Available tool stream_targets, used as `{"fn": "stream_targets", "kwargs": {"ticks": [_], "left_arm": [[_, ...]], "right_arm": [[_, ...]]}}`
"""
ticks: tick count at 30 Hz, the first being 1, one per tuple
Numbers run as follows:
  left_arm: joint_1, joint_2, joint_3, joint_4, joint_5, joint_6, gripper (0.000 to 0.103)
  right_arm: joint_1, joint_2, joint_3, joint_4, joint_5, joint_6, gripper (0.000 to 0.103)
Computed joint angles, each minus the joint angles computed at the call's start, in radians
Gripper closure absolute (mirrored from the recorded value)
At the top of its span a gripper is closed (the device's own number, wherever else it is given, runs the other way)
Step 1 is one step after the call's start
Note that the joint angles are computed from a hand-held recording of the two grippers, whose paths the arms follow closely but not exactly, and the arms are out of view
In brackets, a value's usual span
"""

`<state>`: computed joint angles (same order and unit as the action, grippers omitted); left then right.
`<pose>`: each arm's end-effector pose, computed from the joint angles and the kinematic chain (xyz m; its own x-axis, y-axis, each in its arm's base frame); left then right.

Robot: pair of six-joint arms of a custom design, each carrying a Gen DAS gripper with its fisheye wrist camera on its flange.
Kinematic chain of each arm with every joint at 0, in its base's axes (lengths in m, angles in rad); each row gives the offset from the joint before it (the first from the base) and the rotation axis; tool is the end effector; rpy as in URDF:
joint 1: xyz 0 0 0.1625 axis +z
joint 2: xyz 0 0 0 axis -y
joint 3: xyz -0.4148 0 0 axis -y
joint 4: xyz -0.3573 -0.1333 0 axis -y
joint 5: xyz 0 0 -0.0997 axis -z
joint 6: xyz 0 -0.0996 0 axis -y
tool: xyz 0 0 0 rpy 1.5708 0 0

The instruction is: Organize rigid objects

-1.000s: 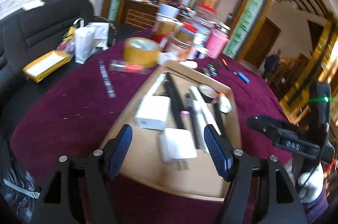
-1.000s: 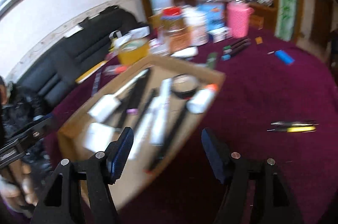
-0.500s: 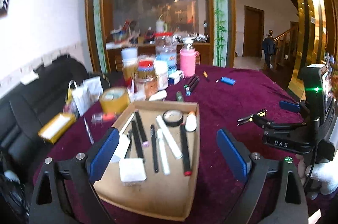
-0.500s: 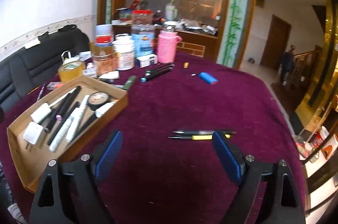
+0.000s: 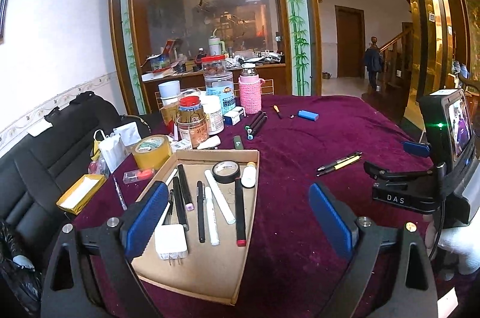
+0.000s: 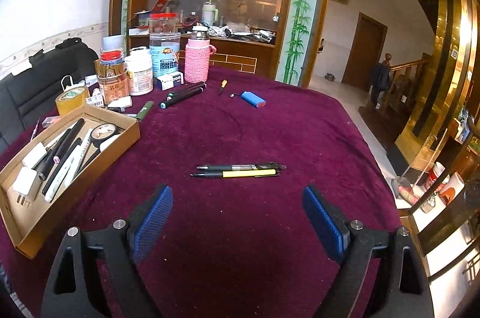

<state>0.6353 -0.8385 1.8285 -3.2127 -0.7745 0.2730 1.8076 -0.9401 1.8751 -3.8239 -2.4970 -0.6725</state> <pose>-0.3575 -0.5176 0.1774 -0.5632 0.4214 -0.7107 0.8221 0.3719 -0.4310 0.1788 -0.5120 0.2916 -0.5624 0.3269 0.7595 -0.5229 0.5710 -0.6329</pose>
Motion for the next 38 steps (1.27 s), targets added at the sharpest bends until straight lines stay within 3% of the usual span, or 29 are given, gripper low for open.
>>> {"fn": "stream_targets", "kwargs": {"ticks": [9,22,26,29,31,33,36,38], "left_arm": [[-0.007,-0.004,0.018,-0.017,0.0,-0.005,0.008],[-0.038,0.063,0.012,-0.299,0.086,0.139,0.0],[-0.04,0.079,-0.01,-0.307,0.094,0.151,0.0],[-0.029,0.091,-0.056,-0.184,0.095,0.103,0.0],[-0.004,0.09,-0.109,-0.008,0.046,0.016,0.0],[0.031,0.107,-0.189,0.187,-0.028,-0.078,0.0],[0.056,0.158,-0.292,0.38,-0.088,-0.133,0.0],[0.059,0.226,-0.388,0.512,-0.062,-0.132,0.0]], "right_arm": [[0.004,-0.001,0.018,-0.056,-0.024,-0.034,0.011],[-0.013,-0.006,0.015,-0.074,-0.028,-0.054,0.011],[-0.024,-0.01,0.014,-0.068,-0.023,-0.05,0.011],[-0.032,-0.014,0.013,-0.055,-0.021,-0.041,0.011],[-0.039,-0.035,0.009,0.006,-0.013,-0.006,0.011],[-0.058,-0.099,0.007,0.148,0.024,0.113,0.01],[-0.116,-0.175,-0.028,0.307,0.11,0.274,0.008],[-0.172,-0.195,-0.052,0.327,0.189,0.323,0.008]]}}
